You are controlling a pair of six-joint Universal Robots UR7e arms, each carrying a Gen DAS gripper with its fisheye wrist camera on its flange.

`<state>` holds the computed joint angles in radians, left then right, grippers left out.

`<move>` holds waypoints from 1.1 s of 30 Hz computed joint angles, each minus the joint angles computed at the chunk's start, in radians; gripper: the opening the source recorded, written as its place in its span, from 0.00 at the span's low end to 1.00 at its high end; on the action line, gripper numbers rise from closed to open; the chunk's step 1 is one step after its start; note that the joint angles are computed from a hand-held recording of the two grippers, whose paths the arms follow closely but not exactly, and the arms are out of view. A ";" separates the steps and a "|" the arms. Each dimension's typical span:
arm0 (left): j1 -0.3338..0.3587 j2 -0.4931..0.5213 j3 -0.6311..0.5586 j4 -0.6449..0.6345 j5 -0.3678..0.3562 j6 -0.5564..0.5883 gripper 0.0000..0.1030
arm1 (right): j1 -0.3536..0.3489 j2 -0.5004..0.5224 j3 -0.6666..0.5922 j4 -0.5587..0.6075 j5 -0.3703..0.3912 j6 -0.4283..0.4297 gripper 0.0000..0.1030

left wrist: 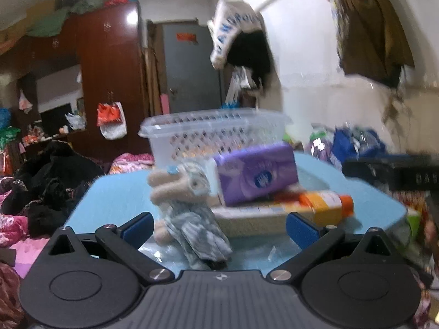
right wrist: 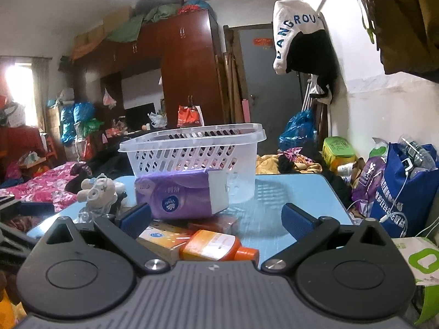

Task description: Organize objects

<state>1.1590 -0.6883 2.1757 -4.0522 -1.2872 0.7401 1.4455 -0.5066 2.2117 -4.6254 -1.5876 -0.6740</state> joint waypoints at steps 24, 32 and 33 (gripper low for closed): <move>0.125 0.031 -0.067 -0.021 -0.167 0.031 0.95 | -0.068 0.003 0.015 0.004 0.079 -0.033 1.00; 0.150 -0.003 -0.091 -0.009 -0.173 -0.024 0.95 | -0.085 -0.006 0.019 0.063 0.091 -0.041 0.88; 0.153 -0.006 -0.095 0.000 -0.172 -0.033 0.95 | -0.084 -0.005 0.016 0.067 0.100 -0.037 0.88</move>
<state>1.3119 -0.6944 2.0804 -4.0524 -1.4589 0.7067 1.3612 -0.5120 2.2279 -4.5588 -1.4878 -0.7108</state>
